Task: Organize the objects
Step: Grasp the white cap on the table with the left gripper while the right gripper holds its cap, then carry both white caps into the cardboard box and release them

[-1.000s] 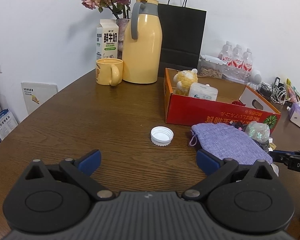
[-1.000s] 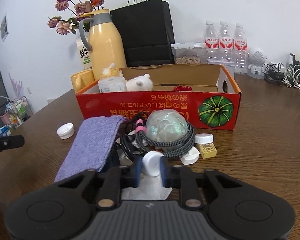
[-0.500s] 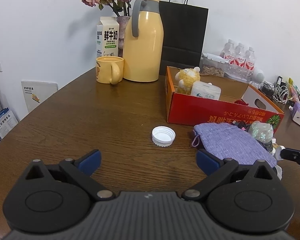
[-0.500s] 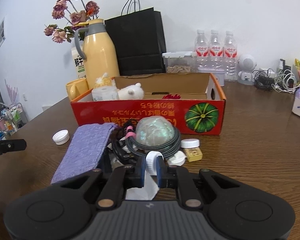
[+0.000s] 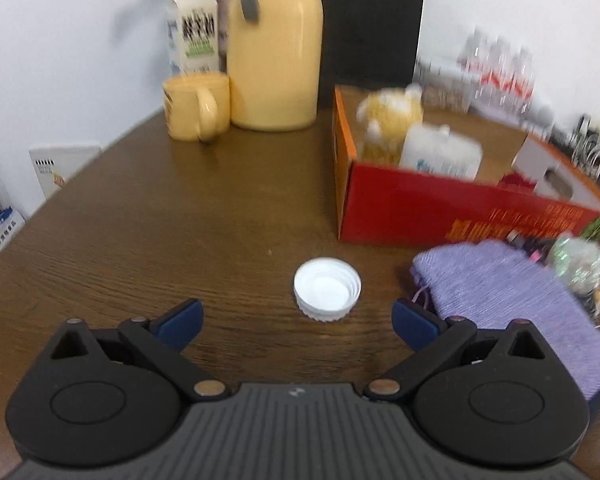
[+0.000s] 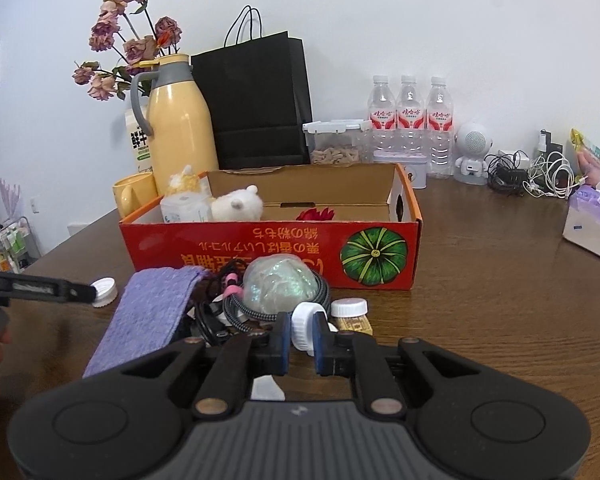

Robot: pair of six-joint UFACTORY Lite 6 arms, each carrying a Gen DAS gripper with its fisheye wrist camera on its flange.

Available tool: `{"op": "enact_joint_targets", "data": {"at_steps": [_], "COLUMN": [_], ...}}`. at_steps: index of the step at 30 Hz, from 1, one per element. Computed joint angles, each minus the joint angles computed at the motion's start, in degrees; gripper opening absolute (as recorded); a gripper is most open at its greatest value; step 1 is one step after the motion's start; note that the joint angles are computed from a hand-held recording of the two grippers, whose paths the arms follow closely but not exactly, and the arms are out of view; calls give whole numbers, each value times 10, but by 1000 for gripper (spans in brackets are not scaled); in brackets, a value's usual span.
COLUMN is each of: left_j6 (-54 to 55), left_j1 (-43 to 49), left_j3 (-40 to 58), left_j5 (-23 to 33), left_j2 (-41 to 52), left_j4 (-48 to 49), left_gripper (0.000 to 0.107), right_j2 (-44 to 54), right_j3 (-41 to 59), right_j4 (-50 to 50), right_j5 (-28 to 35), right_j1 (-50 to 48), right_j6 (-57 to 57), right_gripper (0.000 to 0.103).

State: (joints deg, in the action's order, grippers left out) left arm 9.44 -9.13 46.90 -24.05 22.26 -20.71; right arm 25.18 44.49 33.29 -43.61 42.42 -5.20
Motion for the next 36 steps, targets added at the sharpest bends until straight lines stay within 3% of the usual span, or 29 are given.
{"op": "enact_joint_targets", "data": {"at_steps": [7,9,11,18,27,31,36], "left_j6": [25,15,22,-6,-55,-50,-11], "left_j1": [-6,-4,-7,-10,-33,-71,-122], "left_j3": [64,78,90,69,2,30,127], "left_j5": [-3,-1,-3,-35,-67,-57,-38], "left_j2": [63,73,82,69,-43,-58,-7], "left_j4": [-13,6,8,32,69,59,12], "left_gripper": [84,70,41,40,40,40,41], "right_j2": [10,13,17,23,16,18,48], "right_j3": [20,25,31,38,54,84,164], "right_j4": [-7,-11,-16,-31,-40,-41,-37], "right_j5": [11,14,17,18,20,26,47], "right_j1": [-10,-12,-15,-22,-32,-40,-57], "right_j6": [-10,-9,-9,-1,-18,-38,-65], "right_gripper": [11,10,10,10,11,10,11]}}
